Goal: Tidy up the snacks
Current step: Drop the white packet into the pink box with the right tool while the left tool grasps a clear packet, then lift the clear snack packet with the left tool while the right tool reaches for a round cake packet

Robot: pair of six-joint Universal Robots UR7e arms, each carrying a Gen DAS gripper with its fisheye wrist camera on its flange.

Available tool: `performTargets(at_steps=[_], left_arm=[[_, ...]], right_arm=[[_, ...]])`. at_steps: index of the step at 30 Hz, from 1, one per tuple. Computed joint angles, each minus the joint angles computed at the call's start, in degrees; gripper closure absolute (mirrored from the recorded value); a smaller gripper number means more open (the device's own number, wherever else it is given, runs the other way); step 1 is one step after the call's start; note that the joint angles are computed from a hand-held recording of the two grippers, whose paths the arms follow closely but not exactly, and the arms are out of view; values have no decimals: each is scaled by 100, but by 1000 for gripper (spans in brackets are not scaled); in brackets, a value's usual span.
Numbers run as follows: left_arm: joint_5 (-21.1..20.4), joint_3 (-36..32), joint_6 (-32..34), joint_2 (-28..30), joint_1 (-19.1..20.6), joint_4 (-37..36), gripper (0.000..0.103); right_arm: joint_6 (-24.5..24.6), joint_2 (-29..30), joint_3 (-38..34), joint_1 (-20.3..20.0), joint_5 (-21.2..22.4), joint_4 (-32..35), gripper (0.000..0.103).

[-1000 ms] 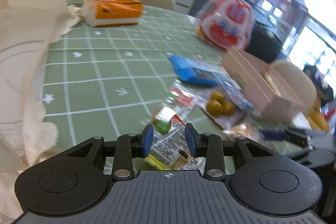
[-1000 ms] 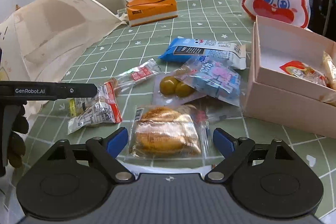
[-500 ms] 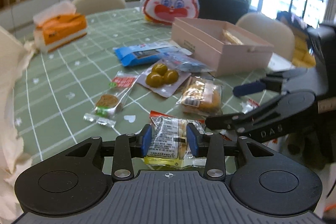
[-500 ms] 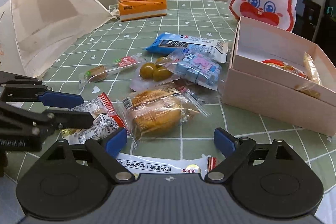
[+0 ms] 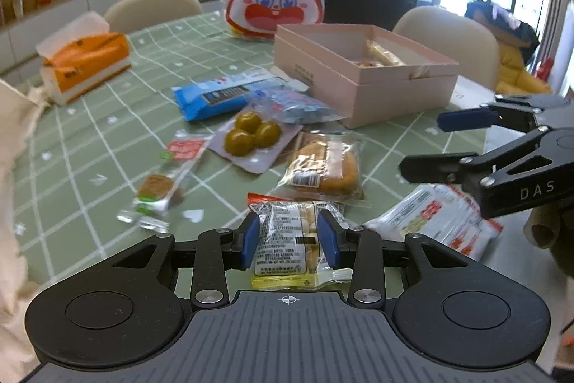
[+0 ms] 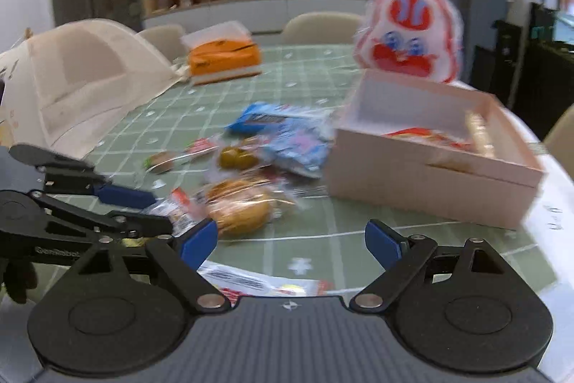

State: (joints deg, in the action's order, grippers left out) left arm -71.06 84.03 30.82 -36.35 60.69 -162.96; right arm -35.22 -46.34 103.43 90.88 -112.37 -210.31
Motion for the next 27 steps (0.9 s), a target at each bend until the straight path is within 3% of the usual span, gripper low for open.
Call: performTargets(at_steps=[7, 12, 16, 27], left_arm=[[-27, 52, 18, 57, -46, -135, 62], [-283, 134, 81, 21, 49, -268, 62], [-255, 96, -6, 32, 39, -211, 62], [-116, 46, -83, 41, -35, -29, 62]], right_arm=[[441, -178, 184, -273, -268, -187, 13], [703, -261, 318, -388, -436, -320, 13], [1097, -446, 462, -525, -240, -116, 13], [905, -321, 355, -439, -466, -107, 9]])
